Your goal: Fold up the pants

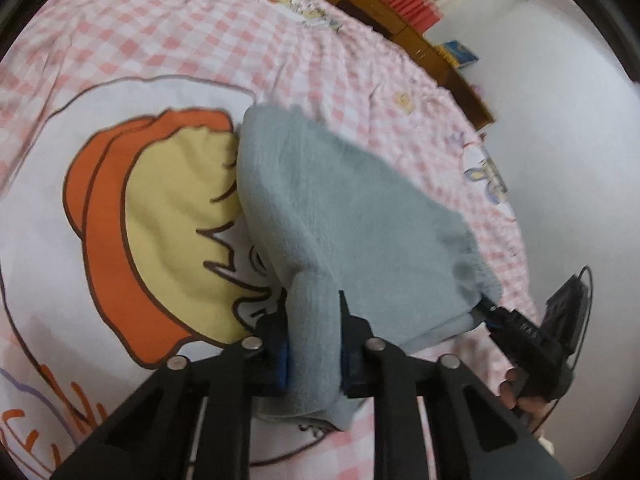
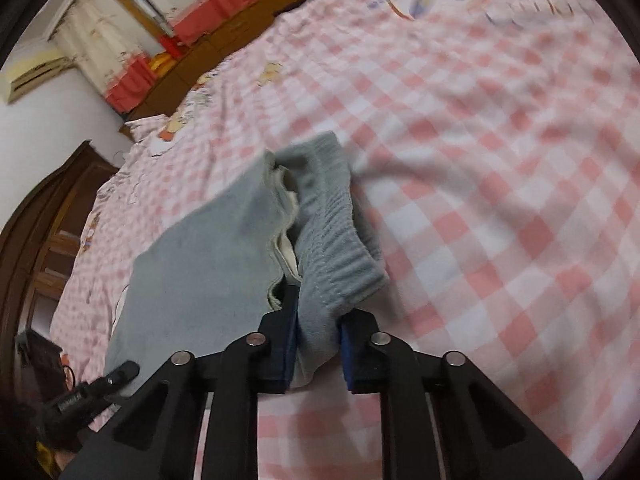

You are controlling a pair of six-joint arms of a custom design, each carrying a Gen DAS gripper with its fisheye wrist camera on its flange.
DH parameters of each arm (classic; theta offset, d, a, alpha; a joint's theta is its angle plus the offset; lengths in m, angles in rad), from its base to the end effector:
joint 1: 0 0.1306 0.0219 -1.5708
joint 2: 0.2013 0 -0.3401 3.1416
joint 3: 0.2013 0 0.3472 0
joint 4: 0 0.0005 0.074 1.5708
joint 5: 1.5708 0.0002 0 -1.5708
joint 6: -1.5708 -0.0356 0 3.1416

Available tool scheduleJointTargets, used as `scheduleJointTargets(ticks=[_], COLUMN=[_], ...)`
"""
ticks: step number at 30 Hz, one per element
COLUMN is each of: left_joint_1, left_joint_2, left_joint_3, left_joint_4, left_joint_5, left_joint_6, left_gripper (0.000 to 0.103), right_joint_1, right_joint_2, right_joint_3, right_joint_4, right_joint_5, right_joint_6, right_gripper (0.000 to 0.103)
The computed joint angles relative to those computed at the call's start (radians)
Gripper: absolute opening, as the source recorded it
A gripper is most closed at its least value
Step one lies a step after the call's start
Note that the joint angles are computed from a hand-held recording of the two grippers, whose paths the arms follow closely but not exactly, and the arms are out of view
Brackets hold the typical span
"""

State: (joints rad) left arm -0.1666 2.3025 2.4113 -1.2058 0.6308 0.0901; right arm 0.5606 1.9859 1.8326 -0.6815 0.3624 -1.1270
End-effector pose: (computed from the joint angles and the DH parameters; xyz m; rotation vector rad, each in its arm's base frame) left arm 0.6739 -0.1351 0.2793 0.3050 2.5978 -0.9244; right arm 0.5435 0.3257 0.2754 0.8213 2.2241 0.3933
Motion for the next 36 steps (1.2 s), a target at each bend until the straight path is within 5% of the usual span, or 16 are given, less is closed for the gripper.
scheduleJointTargets(ticks=[7,15,19,23,29,33,36], left_joint_1=[0.038,0.141,0.174,0.166,0.166,0.171,0.169], left_joint_2=[-0.146,-0.441,-0.475,-0.472,-0.532,-0.555,-0.554], left_joint_3=[-0.095,-0.541,-0.672,-0.748,-0.81,-0.791,-0.753], left_joint_4=[0.032,0.177,0.196,0.23,0.276,0.272,0.267], left_joint_5=[-0.007,-0.072,-0.099,-0.168,-0.235,-0.232,-0.189], left_joint_6=[-0.068,-0.187,-0.22,-0.25,-0.335,-0.343,-0.325], left_gripper=[0.015,0.015,0.016,0.025,0.036,0.037,0.043], right_joint_1=[0.046,0.171,0.22,0.231,0.223,0.242,0.264], right_joint_2=[-0.022,-0.025,0.011,0.055,0.002,-0.047,-0.038], right_joint_3=[0.079,0.058,0.065,0.084,-0.038,-0.058,0.03], right_joint_4=[-0.061,0.008,-0.024,-0.108,-0.042,-0.083,-0.208], right_joint_5=[0.027,0.012,0.036,0.034,-0.004,0.053,0.178], right_joint_6=[0.066,0.065,0.022,-0.032,-0.069,-0.064,-0.038], right_gripper=[0.015,0.015,0.015,0.018,0.031,0.032,0.032])
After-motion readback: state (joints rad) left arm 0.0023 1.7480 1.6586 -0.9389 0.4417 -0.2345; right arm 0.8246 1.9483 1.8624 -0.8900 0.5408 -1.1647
